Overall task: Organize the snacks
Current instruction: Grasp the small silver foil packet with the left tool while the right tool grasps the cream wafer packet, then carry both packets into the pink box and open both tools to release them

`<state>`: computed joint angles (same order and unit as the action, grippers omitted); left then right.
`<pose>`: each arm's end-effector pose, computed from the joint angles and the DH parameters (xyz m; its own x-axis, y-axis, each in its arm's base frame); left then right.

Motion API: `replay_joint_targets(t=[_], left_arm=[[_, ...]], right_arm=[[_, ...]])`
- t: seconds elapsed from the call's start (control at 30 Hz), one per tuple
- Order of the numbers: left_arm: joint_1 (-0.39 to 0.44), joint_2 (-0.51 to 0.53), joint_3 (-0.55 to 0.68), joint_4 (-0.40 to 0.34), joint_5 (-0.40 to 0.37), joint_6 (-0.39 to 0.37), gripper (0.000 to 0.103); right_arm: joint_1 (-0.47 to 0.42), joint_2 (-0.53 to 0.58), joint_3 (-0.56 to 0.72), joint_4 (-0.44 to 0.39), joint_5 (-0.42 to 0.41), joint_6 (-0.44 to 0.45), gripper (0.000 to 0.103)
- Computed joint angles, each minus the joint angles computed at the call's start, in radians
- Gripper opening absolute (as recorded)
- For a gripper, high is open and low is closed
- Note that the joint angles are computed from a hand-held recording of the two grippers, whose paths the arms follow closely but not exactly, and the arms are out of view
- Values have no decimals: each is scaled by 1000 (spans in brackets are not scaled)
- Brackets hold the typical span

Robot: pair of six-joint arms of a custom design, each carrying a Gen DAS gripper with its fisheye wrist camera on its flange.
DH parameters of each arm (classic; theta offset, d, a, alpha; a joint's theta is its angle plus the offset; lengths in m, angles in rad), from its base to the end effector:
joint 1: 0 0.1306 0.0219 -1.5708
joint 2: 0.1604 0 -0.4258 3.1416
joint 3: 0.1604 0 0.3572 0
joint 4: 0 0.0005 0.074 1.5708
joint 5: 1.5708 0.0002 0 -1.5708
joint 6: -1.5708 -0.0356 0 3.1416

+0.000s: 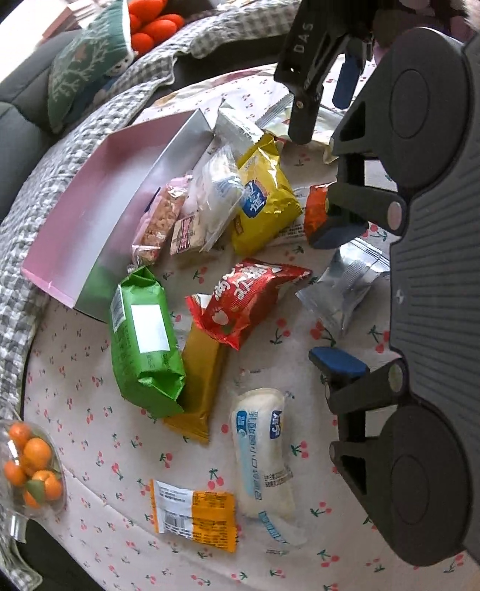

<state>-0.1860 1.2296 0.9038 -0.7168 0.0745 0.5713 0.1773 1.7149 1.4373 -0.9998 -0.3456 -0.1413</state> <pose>0.3323 -0.0657 0.3405 -0.8337 -0.3918 -0.3892 -0.2728 0.9049 -0.3266 0.5137 0.1038 0.3360 -0.9698 -0.0391 -0.2407 -0.1271 0.9236 0.3618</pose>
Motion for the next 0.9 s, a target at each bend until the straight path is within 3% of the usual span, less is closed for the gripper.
replay_joint_targets(t=[0.23,0.3,0.37,0.7,0.9], left_arm=[[-10,-10,-18,29,-24,2,43],[-12,-14,-25,39,-20,-2,41],[-13,-18,-30,43,-11,-14,38],[4,-39,-40,60,76,-35,29],[9,-72,-35,72,87,-49,29]], right_arm=[[26,-22,-43,79,91,23,79],[34,-31,-56,101,113,39,61],[36,-39,-66,116,122,57,53],[-13,-49,-65,88,15,45,49],[-36,-59,-51,82,-51,22,49]])
